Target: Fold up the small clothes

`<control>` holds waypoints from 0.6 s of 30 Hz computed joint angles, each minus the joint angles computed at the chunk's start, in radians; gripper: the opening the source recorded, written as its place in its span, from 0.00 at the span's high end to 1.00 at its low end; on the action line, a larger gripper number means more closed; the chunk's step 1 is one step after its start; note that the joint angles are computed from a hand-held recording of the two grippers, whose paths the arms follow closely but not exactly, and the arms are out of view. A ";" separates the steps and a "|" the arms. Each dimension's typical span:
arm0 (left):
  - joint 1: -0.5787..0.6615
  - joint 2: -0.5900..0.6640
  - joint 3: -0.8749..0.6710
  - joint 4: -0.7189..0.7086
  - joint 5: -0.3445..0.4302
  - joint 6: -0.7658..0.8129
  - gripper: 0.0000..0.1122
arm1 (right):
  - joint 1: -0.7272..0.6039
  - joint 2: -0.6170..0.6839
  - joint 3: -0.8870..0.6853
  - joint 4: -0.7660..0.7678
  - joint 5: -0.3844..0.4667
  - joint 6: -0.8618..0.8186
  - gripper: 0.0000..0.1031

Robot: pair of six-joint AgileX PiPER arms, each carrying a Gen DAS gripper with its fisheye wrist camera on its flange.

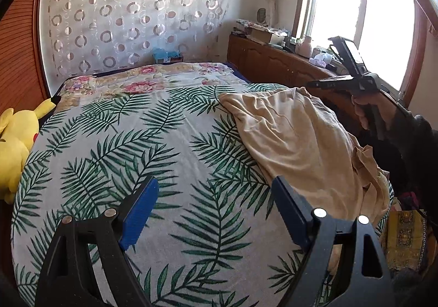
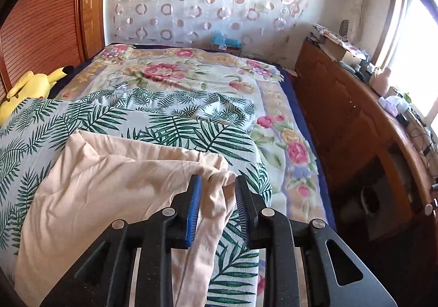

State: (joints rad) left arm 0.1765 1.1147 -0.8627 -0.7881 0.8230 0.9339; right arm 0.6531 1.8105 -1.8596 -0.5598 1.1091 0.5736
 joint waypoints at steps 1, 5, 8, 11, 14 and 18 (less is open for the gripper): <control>-0.034 0.022 -0.025 0.016 -0.017 -0.026 0.24 | -0.008 -0.008 0.014 0.015 -0.016 0.000 0.73; -0.152 0.116 -0.121 0.070 -0.086 -0.110 0.24 | -0.097 -0.066 0.075 0.110 -0.088 -0.087 0.70; -0.224 0.203 -0.200 0.111 -0.116 -0.159 0.24 | -0.128 -0.083 0.116 0.160 -0.127 -0.134 0.70; -0.275 0.288 -0.278 0.147 -0.152 -0.220 0.24 | -0.169 -0.085 0.138 0.217 -0.164 -0.190 0.69; -0.307 0.367 -0.354 0.164 -0.186 -0.256 0.26 | -0.208 -0.086 0.151 0.278 -0.200 -0.241 0.69; -0.353 0.493 -0.488 0.229 -0.185 -0.326 0.42 | -0.262 -0.094 0.182 0.369 -0.261 -0.312 0.69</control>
